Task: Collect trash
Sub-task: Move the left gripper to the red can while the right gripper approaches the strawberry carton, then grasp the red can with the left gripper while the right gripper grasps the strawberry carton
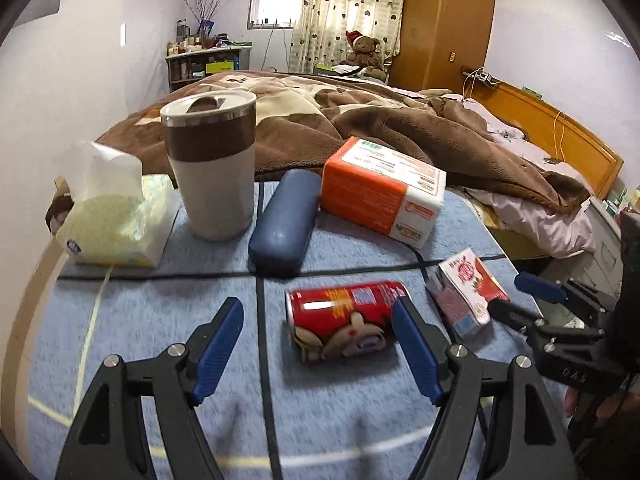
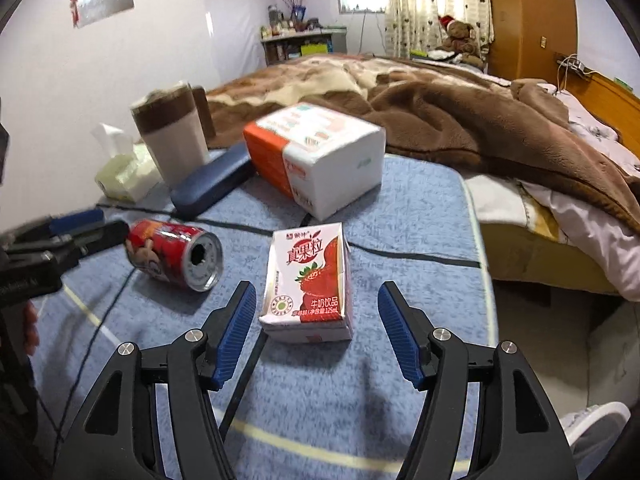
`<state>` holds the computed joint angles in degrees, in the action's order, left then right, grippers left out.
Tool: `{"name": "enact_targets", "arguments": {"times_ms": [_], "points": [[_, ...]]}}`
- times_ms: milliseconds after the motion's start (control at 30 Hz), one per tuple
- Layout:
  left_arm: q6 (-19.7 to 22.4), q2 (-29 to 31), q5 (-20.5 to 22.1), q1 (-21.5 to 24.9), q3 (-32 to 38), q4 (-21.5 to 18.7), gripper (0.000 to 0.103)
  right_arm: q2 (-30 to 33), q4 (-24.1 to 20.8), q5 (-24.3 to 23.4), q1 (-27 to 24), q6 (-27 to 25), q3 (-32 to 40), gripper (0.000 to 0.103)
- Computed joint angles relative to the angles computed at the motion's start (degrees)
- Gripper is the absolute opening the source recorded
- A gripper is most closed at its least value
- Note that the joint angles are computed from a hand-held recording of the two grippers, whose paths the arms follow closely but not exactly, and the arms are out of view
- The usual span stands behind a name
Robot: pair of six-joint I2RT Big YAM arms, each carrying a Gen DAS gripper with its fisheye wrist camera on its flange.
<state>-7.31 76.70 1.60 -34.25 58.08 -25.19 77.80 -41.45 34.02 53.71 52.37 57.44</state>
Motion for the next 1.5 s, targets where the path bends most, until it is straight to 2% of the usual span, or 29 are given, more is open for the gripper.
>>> {"name": "enact_targets", "arguments": {"times_ms": [100, 200, 267, 333, 467, 600, 800, 933, 1033, 1200, 1367, 1500], "points": [[2.98, 1.55, 2.68, 0.63, 1.47, -0.36, 0.079, 0.87, 0.63, -1.84, -0.77, -0.95, 0.16, 0.065], [6.95, 3.47, 4.71, 0.88, 3.14, -1.44, 0.079, 2.04, -0.55, -2.40, -1.29, -0.47, 0.86, 0.065], [6.74, 4.97, 7.61, 1.59, 4.59, -3.08, 0.079, 3.06, -3.66, -1.78, -1.42, 1.14, 2.07, 0.065], [7.36, 5.56, 9.96, 1.86, 4.89, -3.48, 0.079, 3.29, -4.44, -1.64, -1.47, 1.33, 2.27, 0.065], [12.62, 6.23, 8.17, 0.46, 4.74, -3.65, 0.081, 2.93, -5.52, -2.40, -1.90, 1.53, 1.97, 0.065], [13.77, 6.16, 10.30, 0.01, 4.81, -5.21, 0.081, 2.00, -6.27, -2.31, -2.02, 1.86, 1.30, 0.065], [16.72, 5.38, 10.27, -1.90, 4.71, -8.00, 0.081, 1.23, -5.56, -2.44, -2.39, 0.88, 0.49, 0.063], [16.70, 5.06, 6.18, -2.84, 4.88, -5.15, 0.081, 0.91, -5.05, -2.96, -2.82, 0.06, 0.11, 0.061], [17.12, 7.24, 7.20, -2.69, 7.04, -7.02, 0.081, 0.87, -3.71, -4.11, -3.54, -1.82, -0.15, 0.061], [16.40, 9.82, 3.18, -3.84, 8.20, -8.02, 0.081, 1.89, -3.04, -5.28, -4.61, -4.60, 0.25, 0.062], [13.80, 11.01, 6.58, -3.03, 9.07, -8.39, 0.081, 2.15, -2.40, -5.30, -4.97, -6.49, 0.41, 0.063], [13.97, 11.22, 6.10, -3.08, 9.04, -8.82, 0.065, 2.43, -1.70, -5.16, -5.30, -7.78, 0.51, 0.063]]}}
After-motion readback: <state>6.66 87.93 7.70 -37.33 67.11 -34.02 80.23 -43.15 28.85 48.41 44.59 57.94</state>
